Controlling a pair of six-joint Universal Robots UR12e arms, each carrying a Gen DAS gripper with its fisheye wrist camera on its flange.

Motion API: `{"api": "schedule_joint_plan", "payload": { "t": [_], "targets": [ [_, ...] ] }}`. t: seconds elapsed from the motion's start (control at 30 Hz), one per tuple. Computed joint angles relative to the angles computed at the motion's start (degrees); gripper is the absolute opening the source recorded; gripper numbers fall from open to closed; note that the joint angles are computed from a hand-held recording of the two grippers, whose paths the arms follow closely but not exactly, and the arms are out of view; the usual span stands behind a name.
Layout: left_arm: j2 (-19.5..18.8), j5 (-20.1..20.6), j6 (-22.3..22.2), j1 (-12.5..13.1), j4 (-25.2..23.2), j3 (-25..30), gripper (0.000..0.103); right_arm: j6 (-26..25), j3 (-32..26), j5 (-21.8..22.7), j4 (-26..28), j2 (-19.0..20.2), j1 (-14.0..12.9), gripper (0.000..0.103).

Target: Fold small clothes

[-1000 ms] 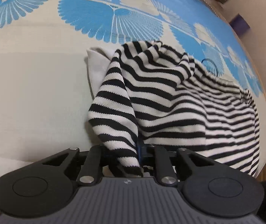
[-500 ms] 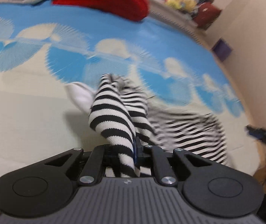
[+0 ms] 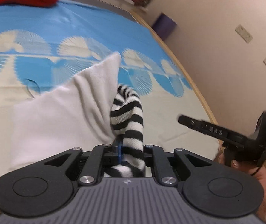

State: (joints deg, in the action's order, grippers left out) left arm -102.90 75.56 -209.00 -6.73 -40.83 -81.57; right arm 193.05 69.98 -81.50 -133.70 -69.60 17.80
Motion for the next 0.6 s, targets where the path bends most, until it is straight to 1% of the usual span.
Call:
{"api": "schedule_joint_plan", "payload": {
  "t": [0.03, 0.1, 0.13, 0.2, 0.27, 0.3, 0.37, 0.47, 0.53, 0.6],
  "targets": [
    [-0.7, -1.2, 0.7, -0.3, 0.3, 0.5, 0.025, 0.4, 0.0, 0.4, -0.1, 0.0, -0.1, 0.052],
    [-1.1, -5.6, 1.4, 0.1, 3.2, 0.0, 0.033, 1.3, 0.0, 1.4, 0.1, 0.1, -0.3, 0.052],
    [-0.9, -6.3, 0.4, 0.4, 5.3, -0.6, 0.036, 1.8, 0.0, 2.2, 0.1, 0.1, -0.4, 0.052],
    [0.4, -7.2, -2.2, 1.6, 9.2, -2.7, 0.037, 3.1, 0.2, 4.5, 0.3, 0.0, -0.7, 0.052],
    [1.9, -6.2, -2.9, 2.7, 9.8, -4.3, 0.038, 4.1, 0.0, 8.0, 1.3, 0.2, -1.1, 0.052],
    [2.8, -5.1, -2.8, 3.1, 9.2, -5.0, 0.037, 4.5, -0.2, 9.9, 2.0, 0.4, -1.3, 0.052],
    [4.2, -3.2, -2.1, 4.0, 6.5, -6.0, 0.037, 4.9, -0.9, 14.3, 4.9, 0.9, -1.4, 0.052],
    [5.9, 0.3, 0.8, 4.5, 1.6, -6.5, 0.037, 2.7, -1.7, 20.3, 9.2, 1.6, -0.9, 0.052],
    [7.3, 2.1, 3.3, 4.9, -1.1, -7.4, 0.037, 0.5, -2.1, 22.5, 11.7, 1.8, -0.1, 0.052],
    [8.8, 2.7, 5.9, 5.4, -3.0, -8.4, 0.037, -1.6, -3.0, 23.7, 15.2, 2.4, 0.9, 0.052]
  ]
}}
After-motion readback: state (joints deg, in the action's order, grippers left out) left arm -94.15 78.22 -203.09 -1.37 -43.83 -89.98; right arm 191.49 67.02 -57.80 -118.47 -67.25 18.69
